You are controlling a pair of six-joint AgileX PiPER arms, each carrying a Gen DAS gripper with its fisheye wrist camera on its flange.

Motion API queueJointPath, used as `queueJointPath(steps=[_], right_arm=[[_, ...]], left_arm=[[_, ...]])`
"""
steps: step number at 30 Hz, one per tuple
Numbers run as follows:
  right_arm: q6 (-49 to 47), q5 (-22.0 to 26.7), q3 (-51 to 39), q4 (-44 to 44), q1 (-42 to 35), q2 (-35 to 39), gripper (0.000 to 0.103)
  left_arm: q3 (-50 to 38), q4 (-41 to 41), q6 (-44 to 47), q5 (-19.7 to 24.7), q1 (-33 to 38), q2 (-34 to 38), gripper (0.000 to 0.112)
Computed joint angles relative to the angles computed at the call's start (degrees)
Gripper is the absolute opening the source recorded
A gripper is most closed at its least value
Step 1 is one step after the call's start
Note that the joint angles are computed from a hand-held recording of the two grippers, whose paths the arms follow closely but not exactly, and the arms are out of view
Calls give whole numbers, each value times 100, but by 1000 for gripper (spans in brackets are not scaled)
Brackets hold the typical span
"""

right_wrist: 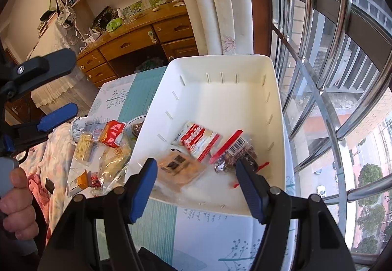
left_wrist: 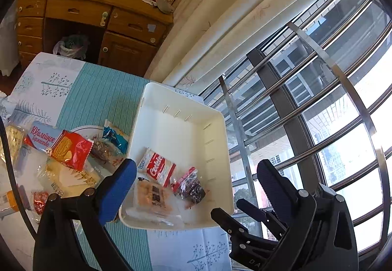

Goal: Organize snacks
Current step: 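Withdraw both tools from the basket toward the remaining snacks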

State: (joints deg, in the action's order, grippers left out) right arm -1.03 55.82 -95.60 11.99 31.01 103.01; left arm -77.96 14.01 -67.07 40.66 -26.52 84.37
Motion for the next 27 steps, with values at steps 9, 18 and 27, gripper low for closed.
queueJointPath(steps=[9, 18, 27], right_arm=[[397, -100, 198, -29, 374, -115, 67], [1403, -254, 319, -229, 1036, -129, 67], [2942, -233, 22, -661, 1870, 108, 67]], left_arm=[[902, 440, -662, 371, -241, -893, 98], [1882, 221, -431, 964, -89, -2181, 98], [2520, -938, 1368, 1722, 1217, -3595, 98]])
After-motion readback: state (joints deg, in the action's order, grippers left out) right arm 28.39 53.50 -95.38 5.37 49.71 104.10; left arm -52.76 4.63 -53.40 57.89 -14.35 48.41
